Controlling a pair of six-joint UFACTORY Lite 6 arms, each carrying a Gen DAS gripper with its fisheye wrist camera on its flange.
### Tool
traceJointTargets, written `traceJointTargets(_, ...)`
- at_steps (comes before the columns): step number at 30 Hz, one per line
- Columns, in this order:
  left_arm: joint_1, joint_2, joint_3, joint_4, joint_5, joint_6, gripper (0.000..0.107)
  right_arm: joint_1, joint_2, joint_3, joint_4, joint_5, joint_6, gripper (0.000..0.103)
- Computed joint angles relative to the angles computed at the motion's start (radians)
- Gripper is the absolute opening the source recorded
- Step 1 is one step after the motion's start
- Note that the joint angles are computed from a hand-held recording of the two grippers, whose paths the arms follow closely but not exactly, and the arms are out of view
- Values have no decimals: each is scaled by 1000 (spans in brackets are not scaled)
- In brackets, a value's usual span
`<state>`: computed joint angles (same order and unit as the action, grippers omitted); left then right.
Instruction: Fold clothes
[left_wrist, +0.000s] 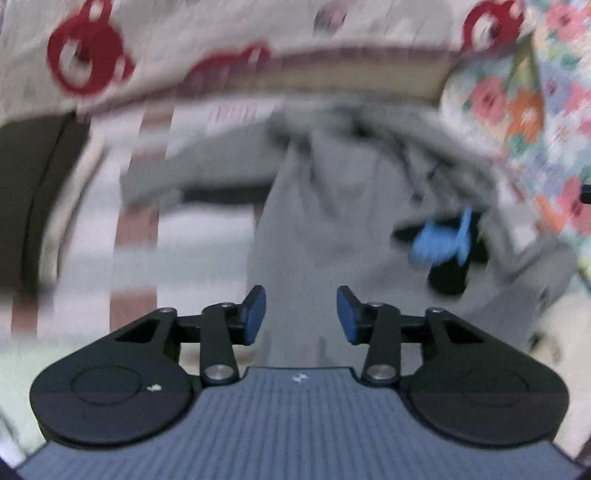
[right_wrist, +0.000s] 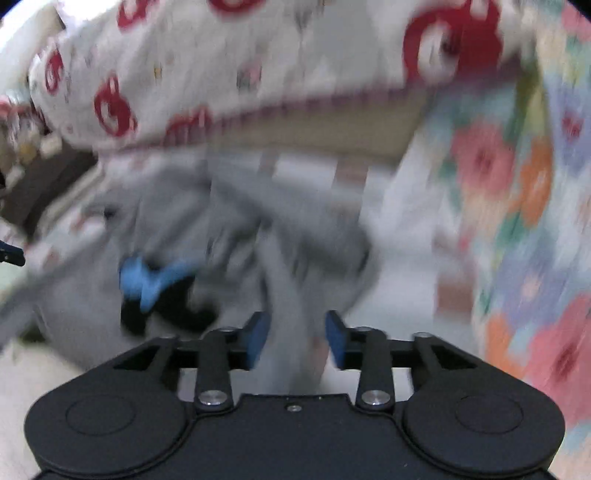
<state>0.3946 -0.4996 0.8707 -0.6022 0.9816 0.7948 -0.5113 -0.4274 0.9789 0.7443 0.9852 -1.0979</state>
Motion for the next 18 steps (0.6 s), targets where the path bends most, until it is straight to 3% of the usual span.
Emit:
traceJointTargets(2,-52,122,88,-56,-64,16,49,-25,115,119,105,-10,-66,56)
traceJointTargets(6,-259,442,259,-80,-323,-24,53,183,394,318,62,-305,6,56)
traceJointTargets(8,-340,645,393,-106,-411,-54,54,264,598,507,26,-312,57,56)
traceJointTargets(10,-423,831,558,24,-482,-209,54,356,780,697,-35,-328,117,56)
traceJointTargets(11,-462,919,638,129,-514,-306,48,398,873,801,-67,-334,147,56)
traceJointTargets(12,-493,1009,723,233,-537,-389,29,435,950,891,-116,-334,196,56)
traceJointTargets(13,-519,1079,797,338,-545,-475,18,469,1014,964,-163,-343,244,56)
traceJointTargets(14,-538,1136,855,410,-552,-557,13,502,1080,1042,-210,-350,293,56)
traceJointTargets(18,-557,1303,1033,434,-537,-690,16,562,1180,1097,-150,-375,300,56)
